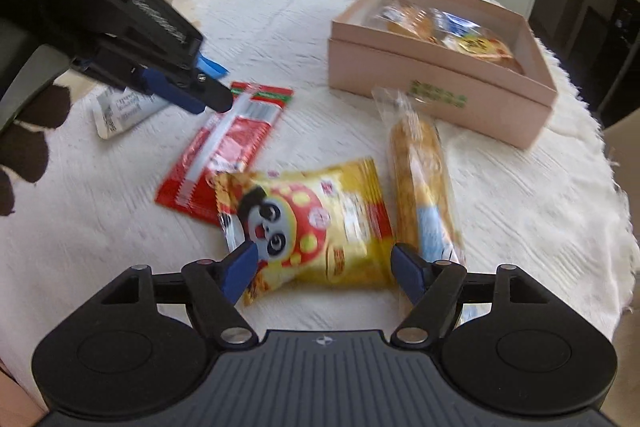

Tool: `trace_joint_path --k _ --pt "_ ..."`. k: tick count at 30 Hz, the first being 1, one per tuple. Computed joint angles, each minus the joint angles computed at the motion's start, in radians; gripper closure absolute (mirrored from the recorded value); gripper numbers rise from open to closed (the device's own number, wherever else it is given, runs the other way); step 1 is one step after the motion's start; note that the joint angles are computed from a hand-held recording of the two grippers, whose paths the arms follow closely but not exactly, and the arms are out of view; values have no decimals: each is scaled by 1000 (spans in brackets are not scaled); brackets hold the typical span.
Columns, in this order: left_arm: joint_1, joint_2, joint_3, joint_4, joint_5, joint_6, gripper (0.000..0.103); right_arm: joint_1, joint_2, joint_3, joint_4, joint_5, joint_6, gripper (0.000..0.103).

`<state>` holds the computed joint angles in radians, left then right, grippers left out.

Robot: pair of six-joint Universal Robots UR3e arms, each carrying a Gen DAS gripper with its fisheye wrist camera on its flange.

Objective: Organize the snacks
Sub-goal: 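Grasp the red sausage sticks with the left tool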

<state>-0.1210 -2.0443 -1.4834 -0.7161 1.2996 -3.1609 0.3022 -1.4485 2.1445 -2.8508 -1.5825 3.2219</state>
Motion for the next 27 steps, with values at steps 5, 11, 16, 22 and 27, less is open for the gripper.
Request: trace_joint_path --k 5,11,16,22,27 --pt "-102 -57 67 -26 84 68 74 9 -61 54 11 -24 29 30" --pt "-110 -45 1 73 218 119 72 30 -70 88 -12 -58 25 29" --pt "-6 -21 -3 -13 147 25 62 44 -75 116 -27 -70 50 27" --pt "46 -51 45 -98 -75 -106 63 97 -43 89 -13 -111 71 26" --pt "-5 -8 -31 54 -40 -118 63 143 -43 94 -22 -152 81 26"
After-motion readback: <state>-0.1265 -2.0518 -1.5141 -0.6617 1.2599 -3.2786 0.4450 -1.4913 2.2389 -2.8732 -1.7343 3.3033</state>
